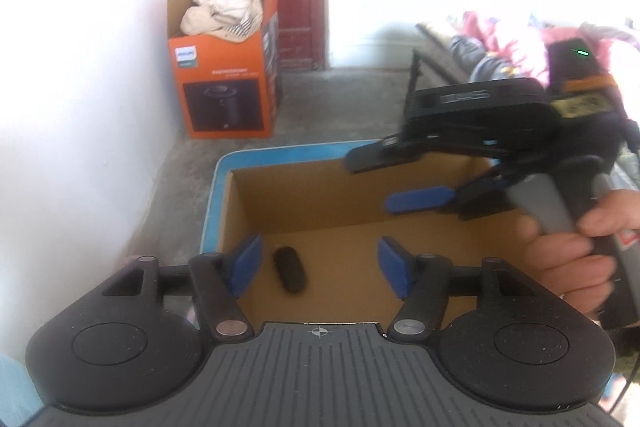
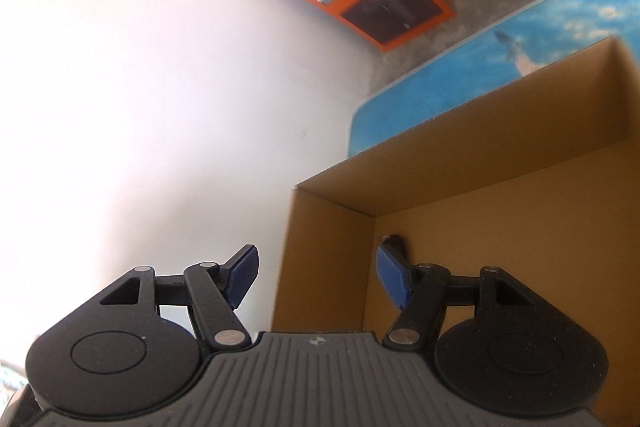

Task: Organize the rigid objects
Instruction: 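Move the open right tool back to the pink dish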

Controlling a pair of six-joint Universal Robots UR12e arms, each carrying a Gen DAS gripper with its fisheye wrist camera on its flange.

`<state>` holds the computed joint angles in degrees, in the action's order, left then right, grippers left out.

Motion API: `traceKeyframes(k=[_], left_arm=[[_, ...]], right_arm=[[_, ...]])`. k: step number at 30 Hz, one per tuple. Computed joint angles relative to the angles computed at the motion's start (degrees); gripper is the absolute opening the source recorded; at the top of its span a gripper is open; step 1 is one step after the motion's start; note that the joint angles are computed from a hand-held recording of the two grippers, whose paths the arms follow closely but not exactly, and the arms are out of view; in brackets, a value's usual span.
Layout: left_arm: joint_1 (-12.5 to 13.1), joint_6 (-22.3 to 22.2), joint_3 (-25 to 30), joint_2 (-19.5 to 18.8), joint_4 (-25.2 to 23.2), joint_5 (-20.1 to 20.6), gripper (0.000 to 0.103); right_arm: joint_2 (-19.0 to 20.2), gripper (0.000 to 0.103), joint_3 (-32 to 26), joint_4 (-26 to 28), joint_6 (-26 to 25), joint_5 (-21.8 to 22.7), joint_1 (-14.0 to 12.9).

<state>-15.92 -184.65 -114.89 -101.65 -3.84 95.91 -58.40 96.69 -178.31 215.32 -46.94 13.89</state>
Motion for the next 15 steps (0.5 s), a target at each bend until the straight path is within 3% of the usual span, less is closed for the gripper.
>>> traceKeyframes(k=[2,8,15], left_arm=[[-0.22,-0.65,-1.86,1.57,0.99,-1.38,0.068],[-1.10,-1.84,-7.29,4.62,4.36,-4.33,0.076],[-2.59,-5.71,-12.40,4.83,6.52,-5.74,0.077]], right_arm=[[-2.63,0.068,4.16,-4.55,-0.80,1.08,-0.87],[-10.20,0.068,16.51,-11.35,-8.28,1.30,-2.49],[-11.73,0.061,27.01,-21.45,-7.95,-0.16,-3.28]])
